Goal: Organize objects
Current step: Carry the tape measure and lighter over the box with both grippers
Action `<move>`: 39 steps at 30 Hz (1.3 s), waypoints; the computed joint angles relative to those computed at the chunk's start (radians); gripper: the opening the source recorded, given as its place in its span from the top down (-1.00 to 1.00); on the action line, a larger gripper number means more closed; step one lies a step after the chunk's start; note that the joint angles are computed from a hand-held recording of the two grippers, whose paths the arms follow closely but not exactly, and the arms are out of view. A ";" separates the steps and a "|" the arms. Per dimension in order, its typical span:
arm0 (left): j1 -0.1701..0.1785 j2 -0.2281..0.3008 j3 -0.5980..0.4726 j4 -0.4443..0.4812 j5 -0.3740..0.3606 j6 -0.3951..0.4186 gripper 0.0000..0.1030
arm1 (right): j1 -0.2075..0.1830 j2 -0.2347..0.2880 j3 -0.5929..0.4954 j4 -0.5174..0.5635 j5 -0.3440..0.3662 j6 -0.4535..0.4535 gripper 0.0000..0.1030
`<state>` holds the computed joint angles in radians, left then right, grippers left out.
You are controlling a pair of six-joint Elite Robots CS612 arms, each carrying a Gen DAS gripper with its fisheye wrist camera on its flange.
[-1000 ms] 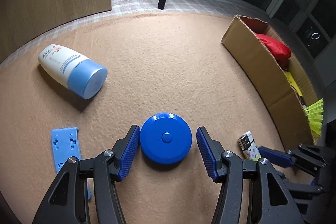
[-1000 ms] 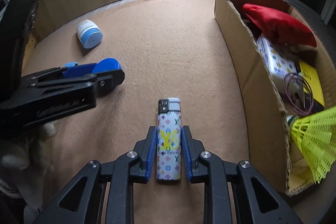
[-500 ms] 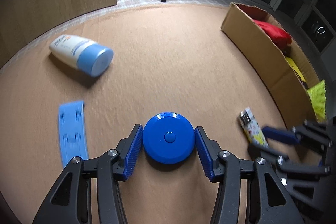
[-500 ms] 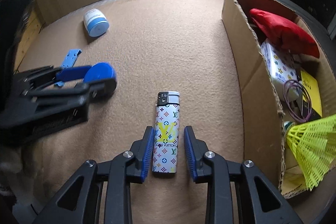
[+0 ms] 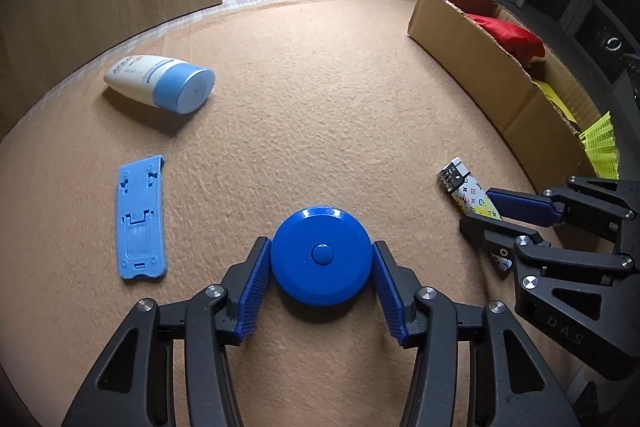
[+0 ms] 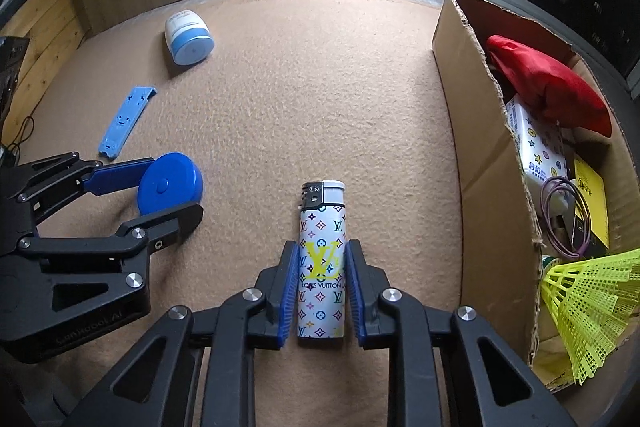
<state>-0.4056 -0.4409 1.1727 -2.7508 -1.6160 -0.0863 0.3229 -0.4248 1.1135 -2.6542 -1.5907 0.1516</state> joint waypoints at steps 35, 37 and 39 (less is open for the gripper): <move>-0.090 0.064 -0.259 0.024 -0.151 0.043 -0.04 | -0.139 -0.206 0.322 -0.332 -0.033 0.152 0.59; -0.096 0.076 -0.281 0.044 -0.144 0.047 -0.04 | -0.144 -0.205 0.327 -0.325 -0.033 0.151 0.59; -0.100 0.089 -0.301 0.062 -0.143 0.042 -0.04 | -0.147 -0.202 0.329 -0.318 -0.033 0.149 0.59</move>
